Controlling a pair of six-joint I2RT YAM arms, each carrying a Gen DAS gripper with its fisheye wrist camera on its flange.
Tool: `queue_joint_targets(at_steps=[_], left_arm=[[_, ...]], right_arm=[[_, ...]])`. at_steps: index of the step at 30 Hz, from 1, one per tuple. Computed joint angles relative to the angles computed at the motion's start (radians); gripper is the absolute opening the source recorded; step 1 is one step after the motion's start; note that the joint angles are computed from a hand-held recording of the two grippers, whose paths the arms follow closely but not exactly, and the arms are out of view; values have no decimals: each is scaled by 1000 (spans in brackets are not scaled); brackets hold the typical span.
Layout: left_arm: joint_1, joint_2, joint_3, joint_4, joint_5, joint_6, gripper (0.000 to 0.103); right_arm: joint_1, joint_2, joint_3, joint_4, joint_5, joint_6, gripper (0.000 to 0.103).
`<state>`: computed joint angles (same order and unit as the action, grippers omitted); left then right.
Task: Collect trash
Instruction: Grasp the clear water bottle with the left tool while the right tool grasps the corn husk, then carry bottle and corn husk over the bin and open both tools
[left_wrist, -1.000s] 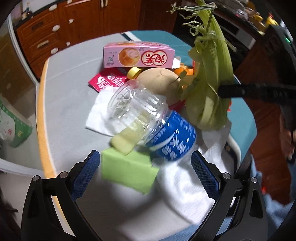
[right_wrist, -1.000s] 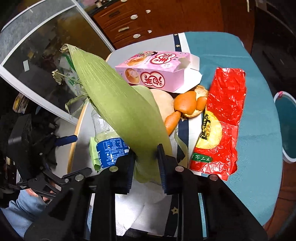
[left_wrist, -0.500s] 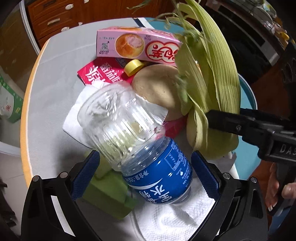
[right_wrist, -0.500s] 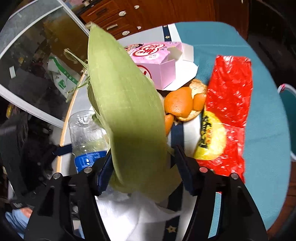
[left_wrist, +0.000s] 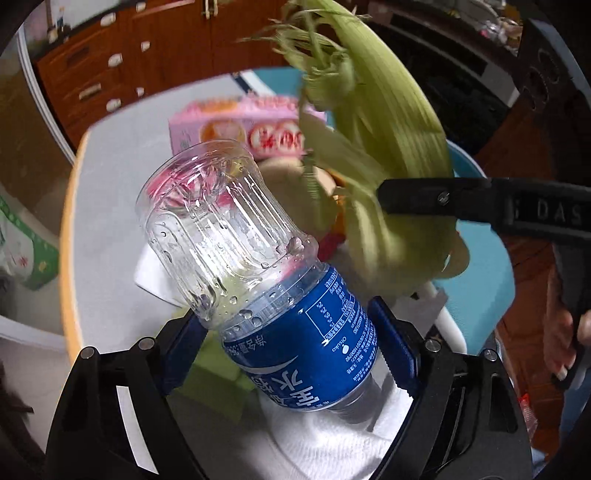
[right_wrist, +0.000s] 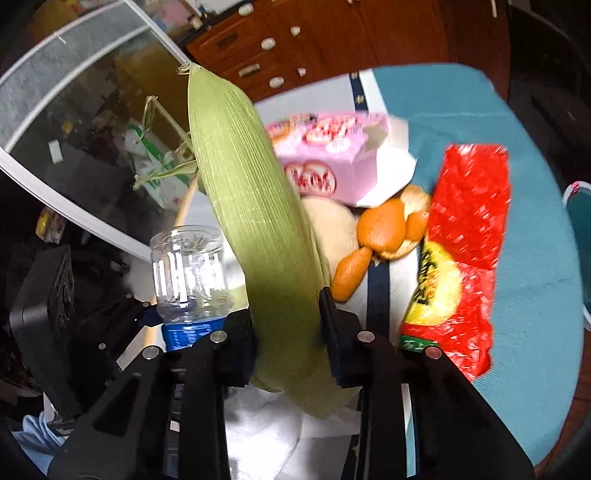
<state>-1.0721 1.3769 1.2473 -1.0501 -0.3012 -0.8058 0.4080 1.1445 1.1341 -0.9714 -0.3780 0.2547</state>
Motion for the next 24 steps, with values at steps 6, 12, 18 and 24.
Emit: queue_joint_targets(at_steps=[6, 12, 18, 24], left_arm=[[-38, -25, 130, -134, -118, -3, 86], [-42, -23, 194, -216, -172, -27, 86], [-91, 77, 344, -247, -163, 28, 86], [-105, 284, 517, -158, -108, 169, 86]], right_arm=[[-119, -60, 60, -54, -43, -31, 29], [-260, -71, 68, -112, -116, -117, 29], [-366, -87, 52, -142, -165, -186, 29], [-663, -50, 74, -230, -287, -372, 29]])
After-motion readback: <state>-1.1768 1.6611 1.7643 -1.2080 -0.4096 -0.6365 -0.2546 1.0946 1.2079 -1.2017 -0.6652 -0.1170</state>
